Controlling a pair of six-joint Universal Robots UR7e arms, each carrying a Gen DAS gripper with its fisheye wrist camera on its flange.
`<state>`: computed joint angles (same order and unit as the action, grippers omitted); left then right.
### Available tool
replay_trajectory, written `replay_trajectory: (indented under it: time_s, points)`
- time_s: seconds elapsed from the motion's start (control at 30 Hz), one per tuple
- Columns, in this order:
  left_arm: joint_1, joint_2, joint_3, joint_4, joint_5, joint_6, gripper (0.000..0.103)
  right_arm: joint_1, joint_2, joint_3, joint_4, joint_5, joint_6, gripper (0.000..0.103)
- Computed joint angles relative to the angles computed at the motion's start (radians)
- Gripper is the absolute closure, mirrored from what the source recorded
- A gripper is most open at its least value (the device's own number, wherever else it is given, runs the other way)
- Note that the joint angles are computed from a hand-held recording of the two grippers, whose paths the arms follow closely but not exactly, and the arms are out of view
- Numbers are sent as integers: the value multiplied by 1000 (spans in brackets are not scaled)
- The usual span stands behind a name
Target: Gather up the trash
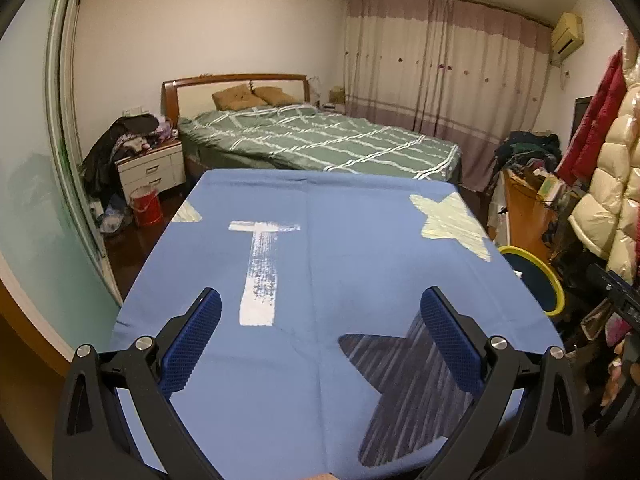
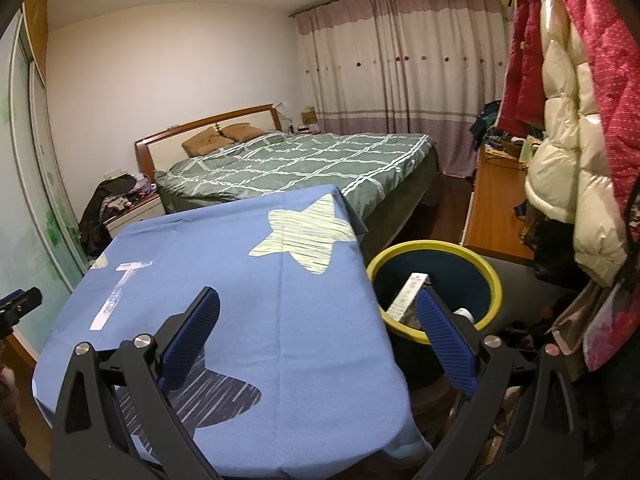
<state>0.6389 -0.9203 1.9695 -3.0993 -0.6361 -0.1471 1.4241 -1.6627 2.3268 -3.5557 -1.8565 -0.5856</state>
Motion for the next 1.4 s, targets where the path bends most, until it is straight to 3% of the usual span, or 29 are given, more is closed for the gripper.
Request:
replay_trajectory:
  time_s: [0.13, 0.23, 0.37, 0.5, 0.63, 0.77, 0.9, 1.4]
  points:
    - [64, 46, -95, 62, 5, -4, 5, 4, 60, -80, 90, 5, 2, 7]
    - [129, 141, -208, -13, 48, 109, 5, 10, 160, -190, 178, -19, 7, 7]
    - [219, 250, -371, -1, 53, 195, 5, 19, 330, -353, 271, -85, 7, 7]
    - [289, 322, -518, 125, 42, 173, 5, 35, 483, -520, 408, -183, 34, 7]
    - [319, 350, -593, 205, 23, 152, 5, 57, 564, -605, 448, -249, 26, 7]
    - [334, 382, -662, 297, 20, 153, 5, 63, 613, -673, 515, -290, 64, 6]
    - [346, 412, -727, 384, 4, 130, 5, 68, 646, -706, 503, -330, 55, 6]
    - [377, 505, -914, 577, -34, 54, 5, 61, 647, -713, 511, -322, 55, 5]
